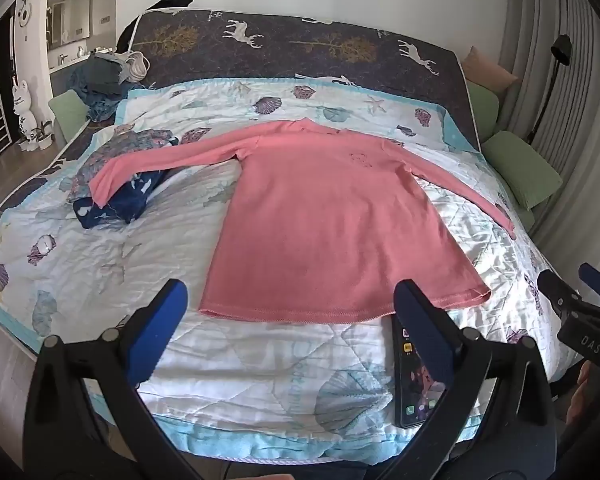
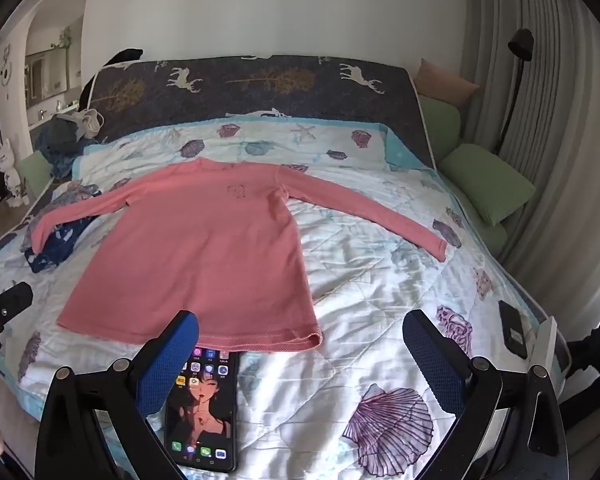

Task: Fold small clothes

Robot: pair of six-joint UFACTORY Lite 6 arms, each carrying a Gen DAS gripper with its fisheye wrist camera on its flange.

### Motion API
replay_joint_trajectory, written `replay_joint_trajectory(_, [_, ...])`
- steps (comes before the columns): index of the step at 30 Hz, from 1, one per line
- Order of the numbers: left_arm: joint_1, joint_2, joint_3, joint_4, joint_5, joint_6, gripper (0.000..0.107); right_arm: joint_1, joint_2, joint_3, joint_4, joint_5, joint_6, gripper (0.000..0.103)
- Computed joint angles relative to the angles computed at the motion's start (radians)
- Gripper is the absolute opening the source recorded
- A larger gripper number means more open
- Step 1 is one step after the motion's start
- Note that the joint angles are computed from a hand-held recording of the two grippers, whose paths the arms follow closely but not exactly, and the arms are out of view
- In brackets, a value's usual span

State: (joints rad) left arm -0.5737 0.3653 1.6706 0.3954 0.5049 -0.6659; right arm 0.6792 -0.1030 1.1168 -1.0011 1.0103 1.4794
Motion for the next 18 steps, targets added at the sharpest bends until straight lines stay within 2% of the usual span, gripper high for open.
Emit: replay_joint_trajectory(18, [-0.005,-0.015,-0.013,0.049,0.004,-0.044,0.102,-0.014,0.006,-0.016,-0.025,-0.02,0.019,0.103])
